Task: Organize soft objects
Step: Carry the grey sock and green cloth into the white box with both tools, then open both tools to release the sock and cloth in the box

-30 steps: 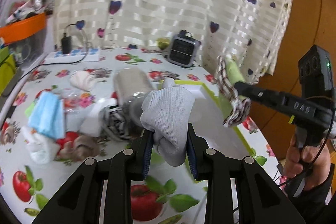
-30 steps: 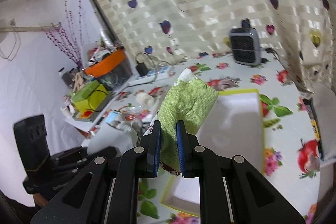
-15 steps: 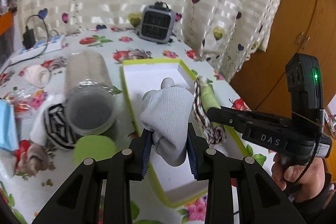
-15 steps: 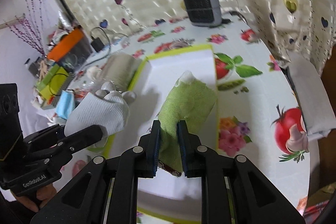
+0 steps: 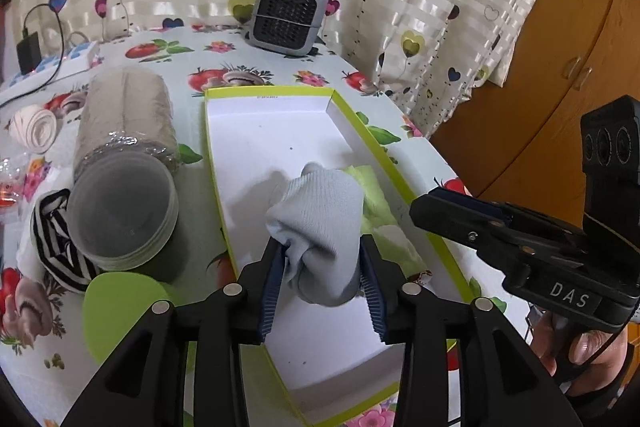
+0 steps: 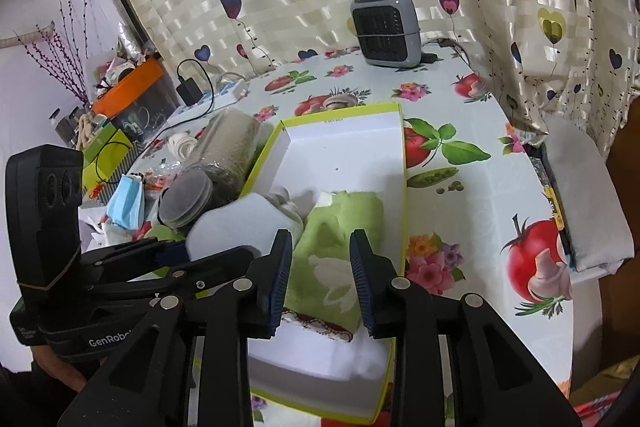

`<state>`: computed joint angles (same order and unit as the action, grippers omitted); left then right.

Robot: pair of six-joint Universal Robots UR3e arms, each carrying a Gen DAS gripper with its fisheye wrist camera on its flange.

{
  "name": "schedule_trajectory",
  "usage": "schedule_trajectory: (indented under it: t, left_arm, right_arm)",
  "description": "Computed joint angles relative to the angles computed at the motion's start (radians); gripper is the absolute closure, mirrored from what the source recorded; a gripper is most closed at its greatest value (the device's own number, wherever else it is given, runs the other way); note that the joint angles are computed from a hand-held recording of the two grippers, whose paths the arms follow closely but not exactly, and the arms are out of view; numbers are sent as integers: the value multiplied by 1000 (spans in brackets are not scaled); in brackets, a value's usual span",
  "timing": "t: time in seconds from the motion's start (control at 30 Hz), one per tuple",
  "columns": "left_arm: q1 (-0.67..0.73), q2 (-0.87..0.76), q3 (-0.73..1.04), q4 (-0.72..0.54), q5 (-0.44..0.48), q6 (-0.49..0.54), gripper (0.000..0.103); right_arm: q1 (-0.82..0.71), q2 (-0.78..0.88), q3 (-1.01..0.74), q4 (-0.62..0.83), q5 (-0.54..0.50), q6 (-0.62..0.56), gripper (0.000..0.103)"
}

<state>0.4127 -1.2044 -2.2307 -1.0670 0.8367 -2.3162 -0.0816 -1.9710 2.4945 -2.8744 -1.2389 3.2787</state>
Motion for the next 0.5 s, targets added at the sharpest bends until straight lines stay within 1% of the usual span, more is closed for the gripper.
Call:
schedule_trajectory:
  t: [0.03, 0.13, 0.2, 0.3, 0.5]
  left_arm:
    - [10, 7, 3, -25, -6, 13, 63]
    - [26, 20, 13, -73, -6, 30, 63]
    - [49, 49, 16, -127, -15, 59, 63]
    - [117, 136, 18, -265, -45, 150, 63]
    - [233, 262, 33, -485, -75, 292, 63]
  right_arm:
    - [5, -6, 1, -1, -3, 5, 72]
    - [20, -20, 4, 1, -10, 15, 72]
    - [30, -27, 5, 5, -15, 19, 72]
    - [46, -41, 5, 13, -27, 30, 72]
    - [96, -83, 5, 20, -67, 63, 72]
